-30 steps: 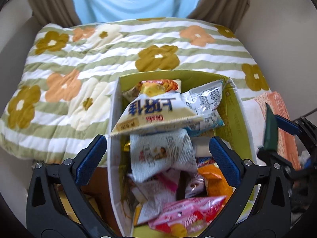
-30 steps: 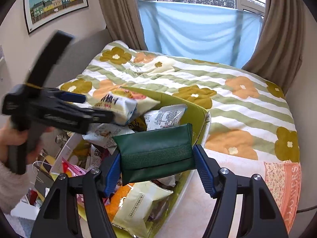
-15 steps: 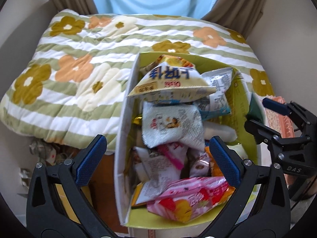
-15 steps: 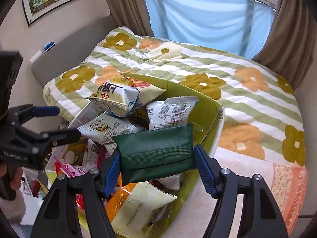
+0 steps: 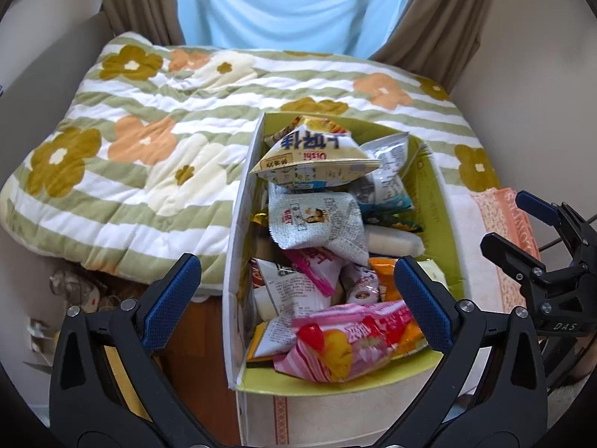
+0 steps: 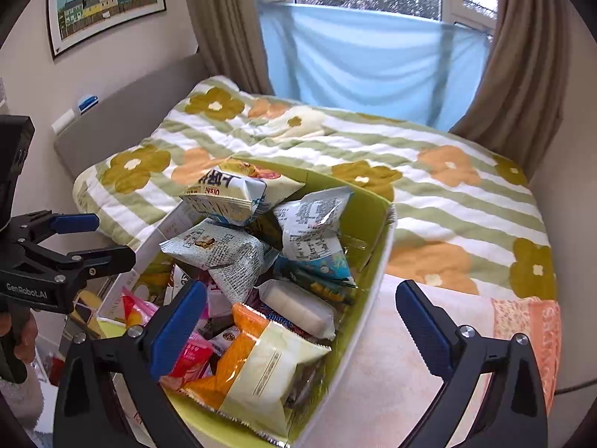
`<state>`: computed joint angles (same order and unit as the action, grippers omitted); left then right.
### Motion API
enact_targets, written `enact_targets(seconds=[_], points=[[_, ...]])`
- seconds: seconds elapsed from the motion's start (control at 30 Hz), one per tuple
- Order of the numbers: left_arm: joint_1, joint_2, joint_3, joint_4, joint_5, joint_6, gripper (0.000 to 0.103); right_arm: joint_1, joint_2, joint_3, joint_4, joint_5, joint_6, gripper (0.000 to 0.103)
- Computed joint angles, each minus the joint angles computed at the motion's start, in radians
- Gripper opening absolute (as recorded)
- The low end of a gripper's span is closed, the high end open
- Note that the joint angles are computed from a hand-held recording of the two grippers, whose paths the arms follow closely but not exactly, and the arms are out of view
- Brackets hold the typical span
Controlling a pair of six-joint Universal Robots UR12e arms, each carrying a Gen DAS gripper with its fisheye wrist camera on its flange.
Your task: Organize snacks
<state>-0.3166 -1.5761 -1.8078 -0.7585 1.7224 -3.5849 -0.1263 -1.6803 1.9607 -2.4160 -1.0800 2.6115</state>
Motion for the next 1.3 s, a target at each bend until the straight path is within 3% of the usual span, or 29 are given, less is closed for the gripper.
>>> enact_targets(seconds=[0.2,0.37,0.57,0.9,1.07,1.3], points=[[-0.047,0.026,-0.003,0.041,0.063,0.004,0.103,-0.041,-0.070,0.040,-0.057,0.025,0.070,0.101],[-0.127,0.053,-0.003,0.099,0.162,-0.027,0.103,-0.112,-0.144,0.068,-0.062,0.088,0.099,0.101],[-0.262,0.064,0.002,0.170,0.326,-0.108,0.103,-0.232,-0.254,0.103,-0.077,0.126,0.115,0.101],[-0.465,0.034,0.027,0.212,0.572,-0.150,0.103,-0.493,-0.462,0.199,-0.010,0.241,0.006,0.101],[-0.507,0.022,0.038,0.186,0.607,-0.162,0.103,-0.578,-0.514,0.239,0.017,0.289,-0.033,0.101],[-0.539,0.009,0.055,0.177,0.648,-0.159,0.103,-0.643,-0.540,0.249,0.065,0.332,-0.052,0.101]])
